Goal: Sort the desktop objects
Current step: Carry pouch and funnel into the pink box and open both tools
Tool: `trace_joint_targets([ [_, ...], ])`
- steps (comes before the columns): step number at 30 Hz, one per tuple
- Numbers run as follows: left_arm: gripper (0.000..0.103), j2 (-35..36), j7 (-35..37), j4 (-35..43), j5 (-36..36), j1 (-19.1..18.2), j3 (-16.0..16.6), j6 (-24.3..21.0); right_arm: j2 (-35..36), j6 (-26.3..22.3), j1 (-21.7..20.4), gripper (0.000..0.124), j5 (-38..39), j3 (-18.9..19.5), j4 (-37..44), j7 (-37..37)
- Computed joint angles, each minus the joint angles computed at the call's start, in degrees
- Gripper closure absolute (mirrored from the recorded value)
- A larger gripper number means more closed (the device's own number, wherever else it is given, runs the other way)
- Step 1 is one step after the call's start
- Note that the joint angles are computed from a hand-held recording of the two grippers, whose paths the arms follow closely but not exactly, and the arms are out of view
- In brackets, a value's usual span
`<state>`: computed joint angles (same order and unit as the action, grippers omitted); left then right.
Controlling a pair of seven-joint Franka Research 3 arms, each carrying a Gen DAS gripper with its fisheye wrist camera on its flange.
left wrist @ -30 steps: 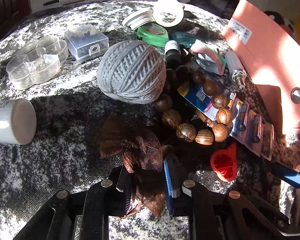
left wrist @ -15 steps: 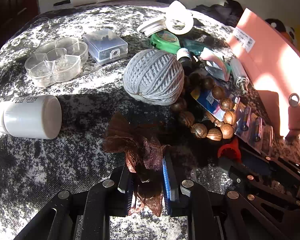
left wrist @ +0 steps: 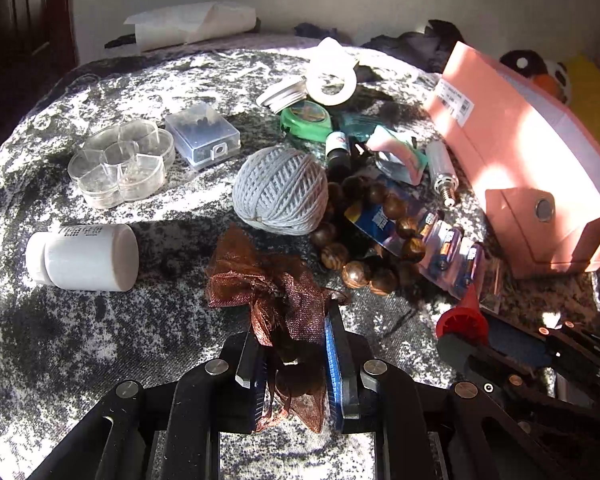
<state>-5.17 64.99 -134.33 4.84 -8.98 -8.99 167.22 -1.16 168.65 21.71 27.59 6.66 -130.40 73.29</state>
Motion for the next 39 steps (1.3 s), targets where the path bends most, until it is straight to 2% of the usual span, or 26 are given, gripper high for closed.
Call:
trace_joint_targets([
  [8, 0.084, -6.02, -1.47, -2.23, 1.77, -1.26, -0.7, -1.54, -8.61, 0.38, 1.75, 0.096, 4.28, -1.01, -5.26, -2.94],
  [20, 0.084, -12.73, -6.27, -2.87, 7.45, -2.89, -3.11, -4.38, -21.17, -0.46, 1.15, 0.096, 0.26, -1.48, -12.97, 1.86],
  [27, 0.084, -11.74, -6.12, 0.44, 8.63, -5.54, -4.01, -4.61, -28.35, -1.36, -1.85, 0.096, -3.51, -1.49, -17.03, 5.68],
  [39, 0.084, -3.91, -3.08, 11.7, 9.9, -9.22, -6.32, -4.58, -39.73, -4.52, -11.7, 0.096, -10.46, -2.51, -21.5, 10.78],
])
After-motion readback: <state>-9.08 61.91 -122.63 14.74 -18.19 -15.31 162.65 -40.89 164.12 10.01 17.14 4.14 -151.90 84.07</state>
